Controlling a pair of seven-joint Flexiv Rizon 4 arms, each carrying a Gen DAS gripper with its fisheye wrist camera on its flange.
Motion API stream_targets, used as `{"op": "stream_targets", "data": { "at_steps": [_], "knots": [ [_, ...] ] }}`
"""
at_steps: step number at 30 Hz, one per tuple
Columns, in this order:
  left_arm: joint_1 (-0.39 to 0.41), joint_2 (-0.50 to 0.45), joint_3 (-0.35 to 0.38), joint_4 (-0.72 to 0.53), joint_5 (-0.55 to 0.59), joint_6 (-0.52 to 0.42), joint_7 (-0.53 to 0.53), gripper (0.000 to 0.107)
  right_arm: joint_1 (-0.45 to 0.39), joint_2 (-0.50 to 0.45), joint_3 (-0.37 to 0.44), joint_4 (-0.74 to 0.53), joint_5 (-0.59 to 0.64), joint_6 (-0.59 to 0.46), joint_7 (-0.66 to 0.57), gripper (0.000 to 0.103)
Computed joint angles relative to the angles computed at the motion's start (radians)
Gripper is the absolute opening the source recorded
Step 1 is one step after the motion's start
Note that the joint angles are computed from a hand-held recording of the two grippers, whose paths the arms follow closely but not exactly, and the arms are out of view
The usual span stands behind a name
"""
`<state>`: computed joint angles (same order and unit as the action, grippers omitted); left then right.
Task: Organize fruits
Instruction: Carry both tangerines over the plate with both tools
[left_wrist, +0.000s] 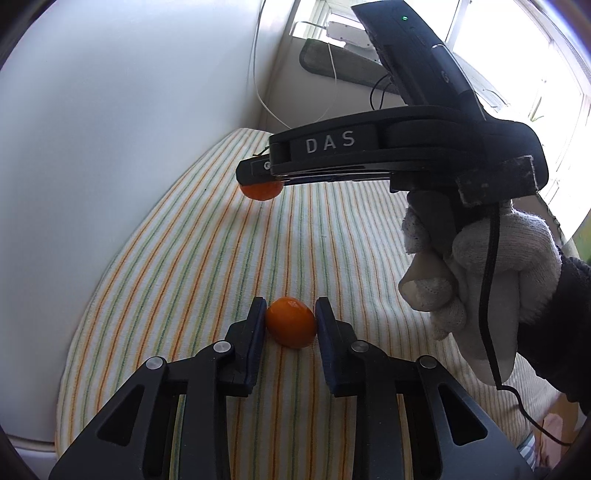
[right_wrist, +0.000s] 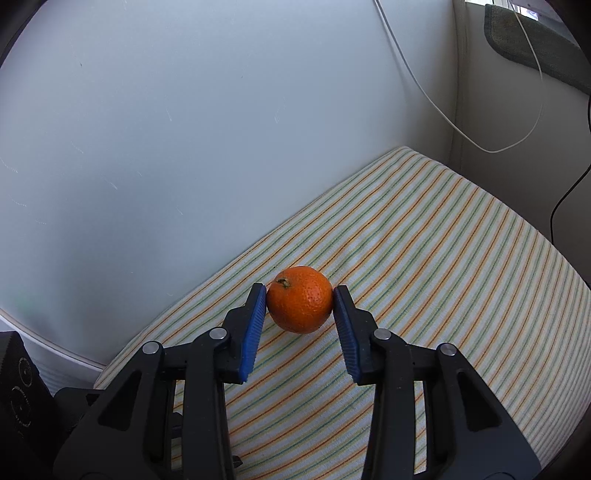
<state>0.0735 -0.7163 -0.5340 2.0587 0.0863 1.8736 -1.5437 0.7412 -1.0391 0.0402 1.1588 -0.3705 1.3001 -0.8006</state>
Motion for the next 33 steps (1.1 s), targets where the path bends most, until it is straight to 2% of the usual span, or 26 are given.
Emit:
{"op": "stream_targets", "data": {
  "at_steps": [11,21,27,33],
  "knots": [
    [0.009,0.027,-0.019,0.015,0.024,0.019,-0.012,0.025,0.08,0.163,-0.143,0.272,-0.041,0.167,0.141,0.039],
    [-0.052,0.044,-0.006,-0.025,0.011,-0.005,0.009,0.025,0.185,0.285,-0.311,0.468,-0.086,0.276,0.268,0.039],
    [-0.076,0.054,-0.01,-0.046,0.0,-0.021,0.033,0.025,0.297,0.345,-0.461,0.596,-0.07,0.345,0.295,0.039],
    [-0.101,0.056,-0.022,-0.063,-0.01,-0.036,0.058,0.025,0.446,0.386,-0.635,0.731,0.031,0.424,0.265,0.039]
  ]
}}
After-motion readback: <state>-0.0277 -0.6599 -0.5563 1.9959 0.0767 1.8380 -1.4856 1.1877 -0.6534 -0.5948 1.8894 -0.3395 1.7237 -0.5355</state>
